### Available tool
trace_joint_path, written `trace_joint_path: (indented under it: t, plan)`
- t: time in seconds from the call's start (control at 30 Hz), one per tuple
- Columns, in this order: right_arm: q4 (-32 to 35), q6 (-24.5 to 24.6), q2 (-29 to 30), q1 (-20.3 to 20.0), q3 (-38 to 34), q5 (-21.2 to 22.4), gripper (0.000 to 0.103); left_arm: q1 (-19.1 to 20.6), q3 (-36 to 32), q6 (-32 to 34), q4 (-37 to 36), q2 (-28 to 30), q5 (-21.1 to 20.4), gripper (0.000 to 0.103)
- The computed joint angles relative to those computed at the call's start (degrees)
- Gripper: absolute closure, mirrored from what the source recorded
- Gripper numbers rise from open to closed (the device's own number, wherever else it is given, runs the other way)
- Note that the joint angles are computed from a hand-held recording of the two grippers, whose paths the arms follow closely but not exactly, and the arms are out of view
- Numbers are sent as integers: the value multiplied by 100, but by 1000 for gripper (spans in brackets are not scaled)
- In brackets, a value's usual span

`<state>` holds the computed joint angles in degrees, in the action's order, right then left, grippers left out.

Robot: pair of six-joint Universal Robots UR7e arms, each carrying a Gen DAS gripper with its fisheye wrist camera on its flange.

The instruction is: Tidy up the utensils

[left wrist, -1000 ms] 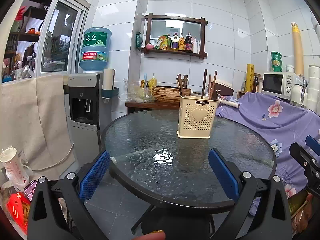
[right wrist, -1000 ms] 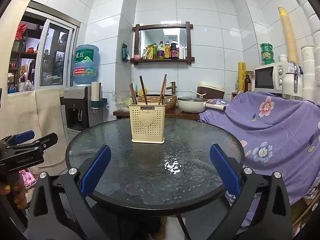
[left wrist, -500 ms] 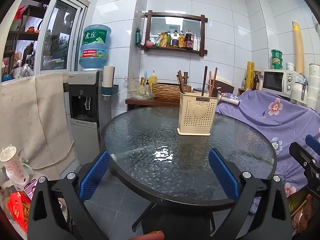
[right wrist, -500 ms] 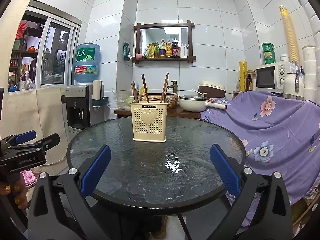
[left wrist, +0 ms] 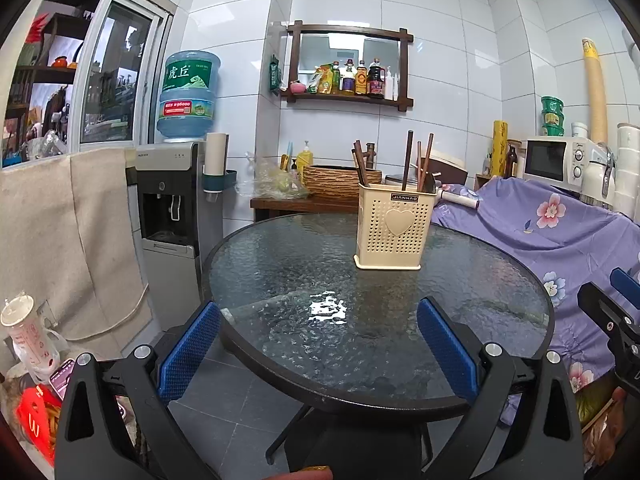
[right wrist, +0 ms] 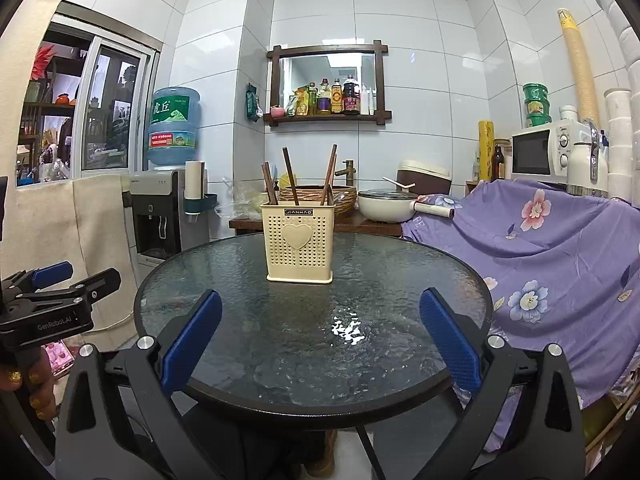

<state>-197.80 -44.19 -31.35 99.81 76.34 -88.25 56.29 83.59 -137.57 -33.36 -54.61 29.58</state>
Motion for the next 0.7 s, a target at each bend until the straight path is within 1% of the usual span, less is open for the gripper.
trace_joint_path:
  t: [0.7]
  plan:
    - [-5, 9, 17, 15, -5, 0, 6, 17, -15, 15, 105, -11, 4, 6]
